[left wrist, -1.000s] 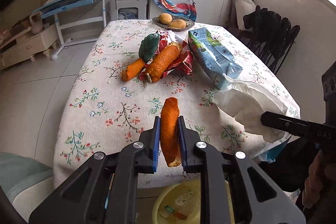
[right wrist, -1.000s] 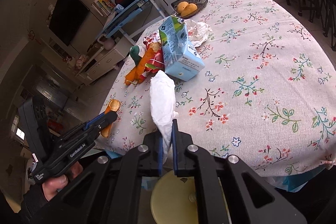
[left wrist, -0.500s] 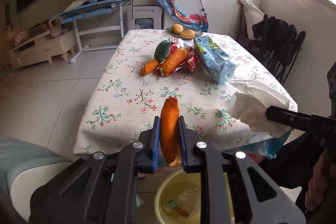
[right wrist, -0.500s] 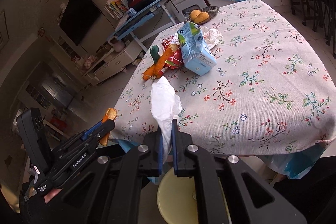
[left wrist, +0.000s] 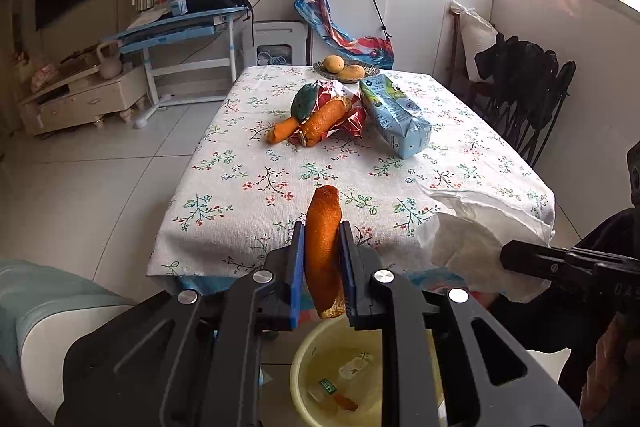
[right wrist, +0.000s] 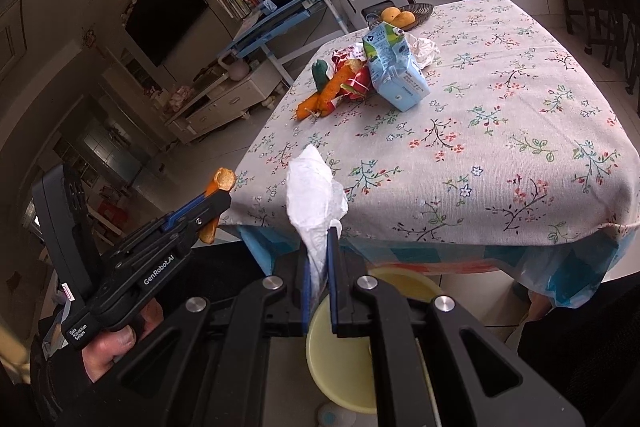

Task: Collect trash
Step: 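Carry the tissue and peel over the yellow bucket with both grippers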

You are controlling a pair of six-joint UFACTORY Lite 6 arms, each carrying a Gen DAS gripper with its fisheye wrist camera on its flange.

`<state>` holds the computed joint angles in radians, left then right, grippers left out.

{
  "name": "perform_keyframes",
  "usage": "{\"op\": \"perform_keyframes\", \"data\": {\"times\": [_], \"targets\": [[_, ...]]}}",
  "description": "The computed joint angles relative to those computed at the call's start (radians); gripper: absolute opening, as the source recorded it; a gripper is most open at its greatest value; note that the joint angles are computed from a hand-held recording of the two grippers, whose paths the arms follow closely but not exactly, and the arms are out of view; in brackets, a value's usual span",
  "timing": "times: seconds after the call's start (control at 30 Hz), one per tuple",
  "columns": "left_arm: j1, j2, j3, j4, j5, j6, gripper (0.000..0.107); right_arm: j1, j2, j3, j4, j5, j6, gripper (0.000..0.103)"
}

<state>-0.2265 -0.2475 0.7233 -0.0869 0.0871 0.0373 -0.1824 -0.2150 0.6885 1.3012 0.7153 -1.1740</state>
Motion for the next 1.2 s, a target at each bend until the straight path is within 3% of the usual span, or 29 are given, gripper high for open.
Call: {"op": "perform_keyframes", "data": {"times": [0.17, 0.37, 0.77, 0.9, 1.1, 1.2], "targets": [[-0.013, -0.035, -0.029, 0.077, 0.002, -0.085, 0.016, 0.04, -0.013, -0.032, -0.047, -0.001, 0.035, 0.008], [-0.038, -0.081, -0.077, 0.226, 0.002, -0.247, 0.016, 0.098, 0.088, -0.026, -0.104, -0.017, 0.092, 0.008], [-0.072, -0.153, -0.143, 0.279, 0.016, -0.313, 0.016, 0.164, 0.104, -0.061, -0.172, -0.084, 0.144, 0.009], [-0.085, -0.143, -0.147, 0.342, 0.014, -0.374, 0.016, 0.156, 0.116, -0.062, -0.163, -0.093, 0.146, 0.033], [-0.094, -0.144, -0.156, 0.278, 0.015, -0.306, 0.016, 0.137, 0.098, -0.073, -0.148, -0.104, 0.15, 0.035], [-0.104, -0.14, -0.153, 0.153, 0.025, -0.18, 0.016, 0.117, 0.066, -0.085, -0.134, -0.115, 0.146, 0.037]]}}
